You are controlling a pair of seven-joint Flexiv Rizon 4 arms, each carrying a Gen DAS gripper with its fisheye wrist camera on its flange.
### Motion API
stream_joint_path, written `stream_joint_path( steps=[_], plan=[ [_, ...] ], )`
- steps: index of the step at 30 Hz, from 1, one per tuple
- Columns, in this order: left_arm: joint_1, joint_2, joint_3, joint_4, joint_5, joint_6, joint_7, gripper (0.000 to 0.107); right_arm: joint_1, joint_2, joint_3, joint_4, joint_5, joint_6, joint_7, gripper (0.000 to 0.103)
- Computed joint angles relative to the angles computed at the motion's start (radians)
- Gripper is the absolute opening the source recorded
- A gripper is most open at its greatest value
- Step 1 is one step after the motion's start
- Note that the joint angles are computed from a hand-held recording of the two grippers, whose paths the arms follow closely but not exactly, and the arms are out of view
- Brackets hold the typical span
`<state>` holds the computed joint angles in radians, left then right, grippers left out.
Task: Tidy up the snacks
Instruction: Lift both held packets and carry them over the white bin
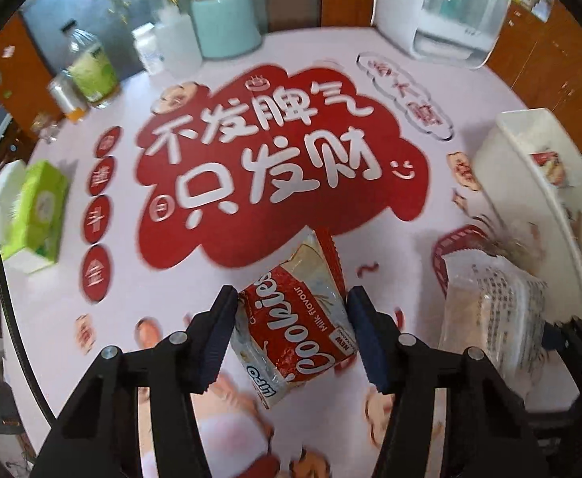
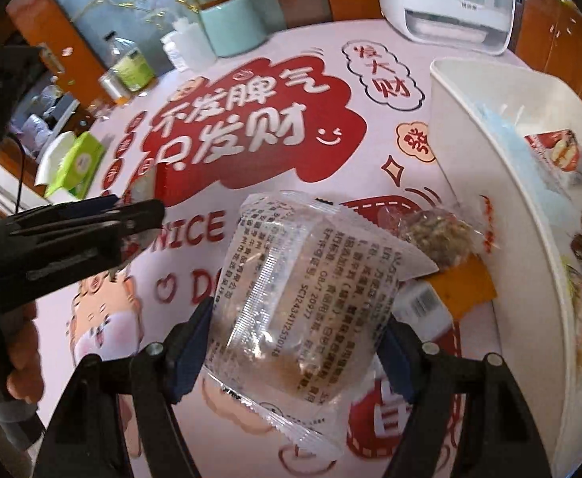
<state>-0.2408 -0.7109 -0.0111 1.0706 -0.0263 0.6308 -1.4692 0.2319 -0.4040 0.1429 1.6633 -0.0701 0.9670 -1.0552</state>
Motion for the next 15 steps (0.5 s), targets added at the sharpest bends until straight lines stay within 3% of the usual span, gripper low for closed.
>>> stream_joint_path(
  steps=[7,15],
  plan=[
    [0.015,0.235,-0.020,0.265,-0.023,0.157,0.030,0.055,0.000,0.147,0.020,0.117,0.008,0.096,-0.034,0.075],
    [0.004,0.326,-0.048,0.303,-0.051,0.220,0.058,0.055,0.003,0.299,-0.028,0.260,-0.167,0.234,0.096,0.076]
  ],
)
